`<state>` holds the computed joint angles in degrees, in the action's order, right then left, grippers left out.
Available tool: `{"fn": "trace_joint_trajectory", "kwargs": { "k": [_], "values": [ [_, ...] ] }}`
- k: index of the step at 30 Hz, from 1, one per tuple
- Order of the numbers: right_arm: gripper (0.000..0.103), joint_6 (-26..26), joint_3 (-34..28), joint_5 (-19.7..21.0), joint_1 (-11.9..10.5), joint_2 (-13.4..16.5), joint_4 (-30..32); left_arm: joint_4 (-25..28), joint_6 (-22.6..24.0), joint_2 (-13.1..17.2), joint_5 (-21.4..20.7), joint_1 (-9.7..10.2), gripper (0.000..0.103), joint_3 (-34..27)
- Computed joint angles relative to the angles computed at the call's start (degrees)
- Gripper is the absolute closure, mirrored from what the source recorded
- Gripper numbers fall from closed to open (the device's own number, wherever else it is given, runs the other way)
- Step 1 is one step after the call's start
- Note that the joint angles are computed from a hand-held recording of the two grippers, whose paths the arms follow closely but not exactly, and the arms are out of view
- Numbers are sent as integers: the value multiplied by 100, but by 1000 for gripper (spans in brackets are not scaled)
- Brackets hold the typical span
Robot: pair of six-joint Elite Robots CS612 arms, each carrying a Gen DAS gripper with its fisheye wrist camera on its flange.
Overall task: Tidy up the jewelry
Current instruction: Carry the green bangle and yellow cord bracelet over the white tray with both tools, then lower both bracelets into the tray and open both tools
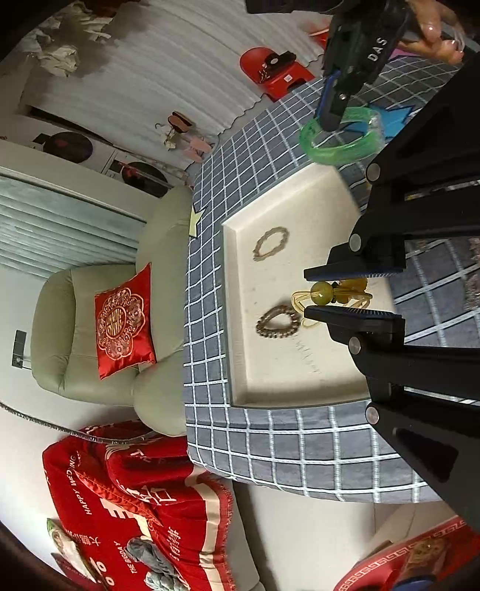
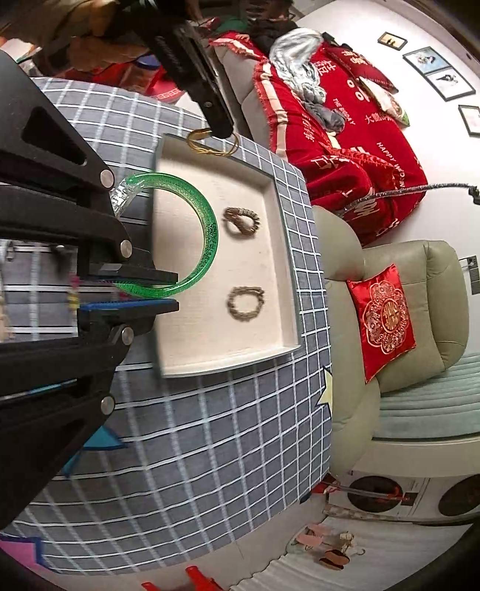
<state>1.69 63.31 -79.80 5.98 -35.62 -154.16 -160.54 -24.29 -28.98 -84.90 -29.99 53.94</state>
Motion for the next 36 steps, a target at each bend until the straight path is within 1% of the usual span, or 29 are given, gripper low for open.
{"fn": "trace_joint_trajectory", "kwargs": {
  "k": [7, 11, 15, 20, 25, 30, 31, 33, 36],
  "values": [
    [95, 66, -1159, -90, 12, 625, 844, 686, 12, 469, 60, 85, 74, -863],
    [95, 56, -1810, -119, 21, 997, 1467, 1101, -49, 721, 16, 132, 74, -1293],
    [95, 100, -2262, -43, 11, 1271, 2011, 1525, 7, 940, 20, 148, 74, -1662],
    [95, 83, -2756, -169, 17, 1565, 2463, 1986, 55, 1188, 7, 144, 74, -2088],
    [95, 141, -3208, -313, 23, 1820, 2676, 2431, 35, 1470, 223, 120, 74, -2614],
    [95, 99, -3574, -586, 54, 2027, 2664, 2858, -21, 1757, 415, 114, 74, -3165],
    [95, 119, -3611, -609, 55, 2051, 2647, 2868, -8, 1778, 453, 110, 74, -3196],
    [95, 131, -3627, -641, 61, 2065, 2607, 2907, 88, 1827, 657, 76, 74, -3281],
    [95, 32, -3551, -737, 85, 2034, 2521, 2906, 257, 1845, 823, 34, 74, -3298]
  ]
}}
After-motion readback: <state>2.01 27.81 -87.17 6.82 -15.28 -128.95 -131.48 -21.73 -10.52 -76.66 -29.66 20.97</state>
